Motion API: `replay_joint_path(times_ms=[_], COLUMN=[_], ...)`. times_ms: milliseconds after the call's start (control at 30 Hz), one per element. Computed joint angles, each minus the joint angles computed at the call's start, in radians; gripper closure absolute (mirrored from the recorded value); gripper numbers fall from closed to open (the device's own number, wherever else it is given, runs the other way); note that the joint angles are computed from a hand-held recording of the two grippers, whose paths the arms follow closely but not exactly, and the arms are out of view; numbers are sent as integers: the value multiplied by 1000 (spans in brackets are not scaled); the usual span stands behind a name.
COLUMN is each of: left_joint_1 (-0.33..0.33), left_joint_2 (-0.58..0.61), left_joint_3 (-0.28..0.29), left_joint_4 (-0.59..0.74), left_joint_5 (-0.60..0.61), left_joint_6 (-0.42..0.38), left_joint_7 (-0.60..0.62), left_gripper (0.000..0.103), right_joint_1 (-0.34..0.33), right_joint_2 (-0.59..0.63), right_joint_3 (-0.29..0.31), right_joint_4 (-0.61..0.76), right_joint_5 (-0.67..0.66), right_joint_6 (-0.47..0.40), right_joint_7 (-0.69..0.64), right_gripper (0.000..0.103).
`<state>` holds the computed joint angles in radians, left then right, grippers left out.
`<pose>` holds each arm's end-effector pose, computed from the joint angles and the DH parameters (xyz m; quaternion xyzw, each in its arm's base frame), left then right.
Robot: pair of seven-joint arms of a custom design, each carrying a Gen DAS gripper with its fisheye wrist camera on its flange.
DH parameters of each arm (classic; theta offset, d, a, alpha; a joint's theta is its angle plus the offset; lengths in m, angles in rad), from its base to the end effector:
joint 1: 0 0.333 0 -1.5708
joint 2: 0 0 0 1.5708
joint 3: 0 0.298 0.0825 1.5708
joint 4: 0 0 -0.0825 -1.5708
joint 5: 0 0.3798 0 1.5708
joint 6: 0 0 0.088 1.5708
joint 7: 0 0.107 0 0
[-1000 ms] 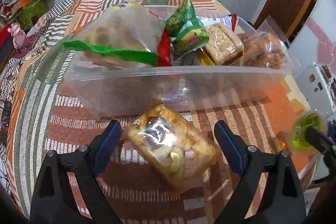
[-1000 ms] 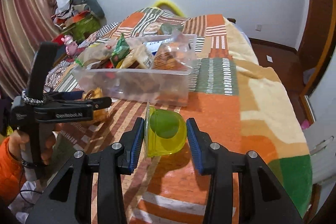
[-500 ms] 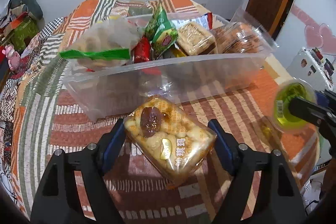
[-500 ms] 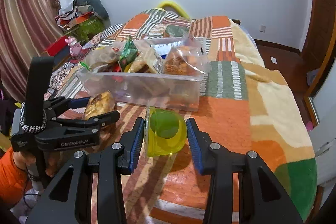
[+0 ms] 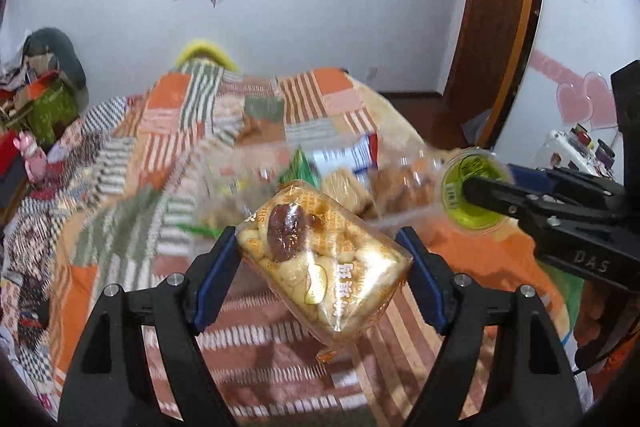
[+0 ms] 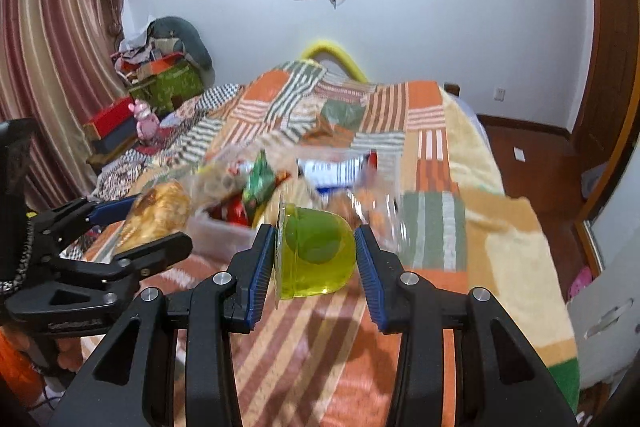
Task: Organize snacks
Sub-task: 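Place wrapped cake into clear box with left tool while right places jelly cup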
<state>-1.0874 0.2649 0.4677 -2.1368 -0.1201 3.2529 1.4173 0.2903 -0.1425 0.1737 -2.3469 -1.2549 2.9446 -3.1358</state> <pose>0.4959 -0.3576 0.3871 -0.4953 0.7557 -0.3817 0.1946 0.4232 0.2828 0.4227 -0.6561 0.6187 -0.2489 0.3533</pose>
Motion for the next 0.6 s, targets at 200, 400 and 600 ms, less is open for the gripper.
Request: replay_joint_path(times_ms=[200, 400, 600], left_joint_1=[68, 178, 294], left_joint_2=[30, 89, 188], left_joint_3=[-41, -124, -213], left_joint_4=[83, 193, 329], left_joint_5=[0, 10, 48], left_joint_6=[-5, -27, -105], left_joint_7=[-2, -15, -54], left_gripper=[25, 25, 25], right_joint_1=[-3, 20, 41], right_joint_2=[46, 128, 209], right_joint_3=[-10, -42, -82], right_joint_4=[81, 164, 213], right_joint_5=[-84, -81, 23], right_joint_6=[-6, -19, -8], right_joint_7=[57, 37, -46], right_gripper=[65, 65, 65])
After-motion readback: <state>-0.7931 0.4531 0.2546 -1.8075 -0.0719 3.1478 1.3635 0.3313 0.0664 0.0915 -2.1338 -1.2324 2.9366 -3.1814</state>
